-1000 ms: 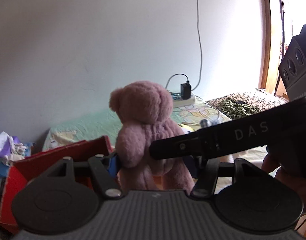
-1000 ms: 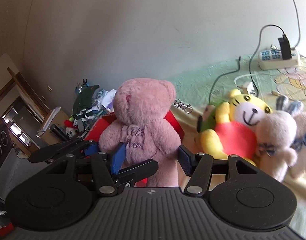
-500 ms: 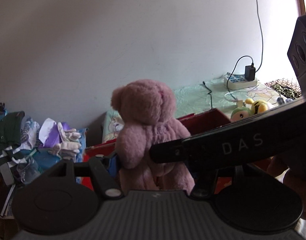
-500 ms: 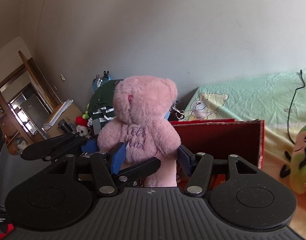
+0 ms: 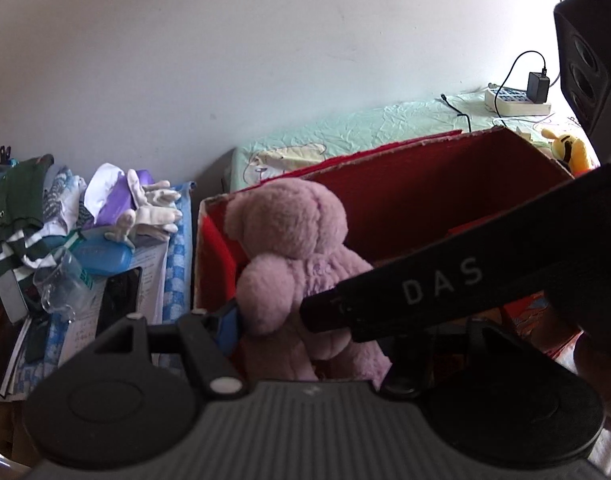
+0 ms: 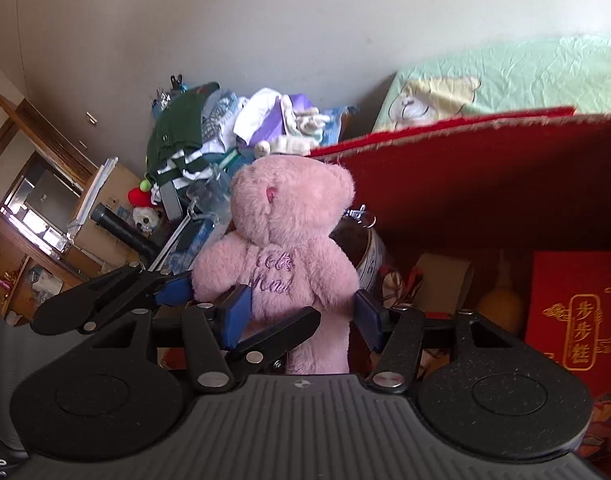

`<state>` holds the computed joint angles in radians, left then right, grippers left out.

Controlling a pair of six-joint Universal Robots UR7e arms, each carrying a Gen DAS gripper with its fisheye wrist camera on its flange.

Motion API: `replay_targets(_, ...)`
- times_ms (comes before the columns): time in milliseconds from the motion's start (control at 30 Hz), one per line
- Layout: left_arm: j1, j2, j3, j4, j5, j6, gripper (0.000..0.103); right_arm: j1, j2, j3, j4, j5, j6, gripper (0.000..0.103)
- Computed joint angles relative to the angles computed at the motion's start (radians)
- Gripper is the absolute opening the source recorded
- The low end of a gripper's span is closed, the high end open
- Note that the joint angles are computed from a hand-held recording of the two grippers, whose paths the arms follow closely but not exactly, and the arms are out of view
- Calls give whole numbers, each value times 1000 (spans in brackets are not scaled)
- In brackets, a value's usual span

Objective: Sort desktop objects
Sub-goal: 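Carry the pink teddy bear with both grippers and lower it into the red box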

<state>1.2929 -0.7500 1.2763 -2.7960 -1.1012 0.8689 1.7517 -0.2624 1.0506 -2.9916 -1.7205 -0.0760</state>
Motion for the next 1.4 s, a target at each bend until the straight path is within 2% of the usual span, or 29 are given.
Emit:
replay_targets(200,9,20,-6,-18,38,24,62,0,41,-79,109,-29,22,58)
replay_targets(300,6,16,0,-13,37,25,65,2,60,-119,154,-50,24,52)
replay_targets(333,8,15,5,-23,29,32,71,3,64,-130,171,-55,31,52)
replay_targets(433,8,13,10,-31,18,41,73,4,69,-139,188,-61,22,53)
replay_targets(533,9,14,7,-21,17,37,71,4,68,-142,197,-65,15,53)
replay_targets(767,5,27,7,-56,53,50,67,-10,49,-127,219,-16,55,57)
replay_targets(900,3,33,-1,-60,78,35,62,-13,0,-51,149,2,59,58)
replay_targets(1033,-2,46,-10,-70,112,27,60,-2,-15,-7,45,-90,69,52)
replay_targets(1133,-10,61,-12,-108,150,47,61,5,5,-44,87,-171,96,45)
replay_targets(1267,-14,65,-20,-98,168,29,62,2,18,-52,70,-182,81,36)
replay_targets(1400,-19,66,-24,-81,184,0,62,1,28,-65,64,-199,77,36)
